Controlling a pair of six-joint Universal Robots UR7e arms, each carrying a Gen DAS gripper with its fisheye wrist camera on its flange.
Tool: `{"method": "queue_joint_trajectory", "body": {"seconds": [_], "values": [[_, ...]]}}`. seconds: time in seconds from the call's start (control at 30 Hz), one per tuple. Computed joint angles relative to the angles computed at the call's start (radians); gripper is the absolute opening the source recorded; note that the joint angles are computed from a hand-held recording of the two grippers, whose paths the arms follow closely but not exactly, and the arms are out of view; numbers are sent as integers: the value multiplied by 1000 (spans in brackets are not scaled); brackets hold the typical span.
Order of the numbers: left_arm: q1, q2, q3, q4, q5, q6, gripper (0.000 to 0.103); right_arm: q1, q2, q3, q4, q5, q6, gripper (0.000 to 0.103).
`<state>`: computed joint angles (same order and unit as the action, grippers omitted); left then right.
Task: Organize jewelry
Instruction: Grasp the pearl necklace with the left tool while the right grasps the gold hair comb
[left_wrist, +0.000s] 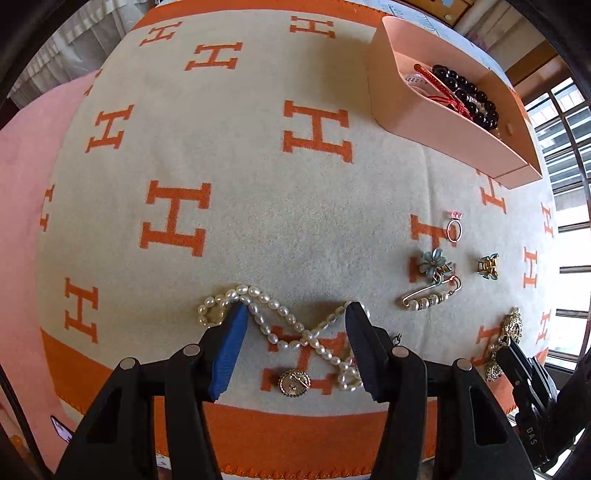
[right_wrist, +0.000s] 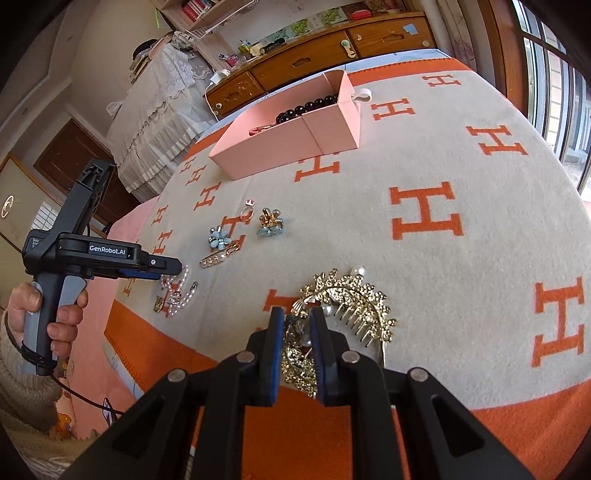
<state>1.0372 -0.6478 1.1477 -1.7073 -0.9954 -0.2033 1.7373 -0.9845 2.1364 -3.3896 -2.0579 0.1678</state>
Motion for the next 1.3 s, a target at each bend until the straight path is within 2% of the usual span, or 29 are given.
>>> {"method": "queue_joint_trajectory", "body": {"seconds": [0.03,0.1,0.13,0.17,0.27,0.37,0.53,0.7,0.97,1.03,1.17,1.3], "values": [[-3,1,5,-14,1,2,48,-4,-3,5,-6,10,-1,14],[-3,3,2,-30,-35,14,29,-10,-7,15,-18,26,-5,14],[0,5,-5,-27,-71,19,10,-12,-9,18,-22,30,-7,14],[-1,10,-19,-11,-82,23,7,-14,-11,21,-27,34,-10,14],[-28,-8,46,-71,-33,72,5,-18,-18,29,-34,35,-14,14],[-39,-20,79,-97,-35,78,4,-26,-23,37,-41,47,-15,14],[-37,-42,89,-122,-92,76,2,-24,-19,27,-31,44,-18,14],[-51,-91,123,-182,-131,115,2,-8,-16,15,-25,21,-26,9],[-45,-147,107,-236,-197,199,2,20,-21,4,16,-16,-23,9],[-43,-166,121,-256,-223,220,2,31,-18,-1,35,-43,-21,11],[-37,-187,146,-276,-268,232,2,57,3,-25,79,-143,-8,21],[-31,-210,179,-302,-303,247,2,74,25,-62,145,-198,12,28]]}}
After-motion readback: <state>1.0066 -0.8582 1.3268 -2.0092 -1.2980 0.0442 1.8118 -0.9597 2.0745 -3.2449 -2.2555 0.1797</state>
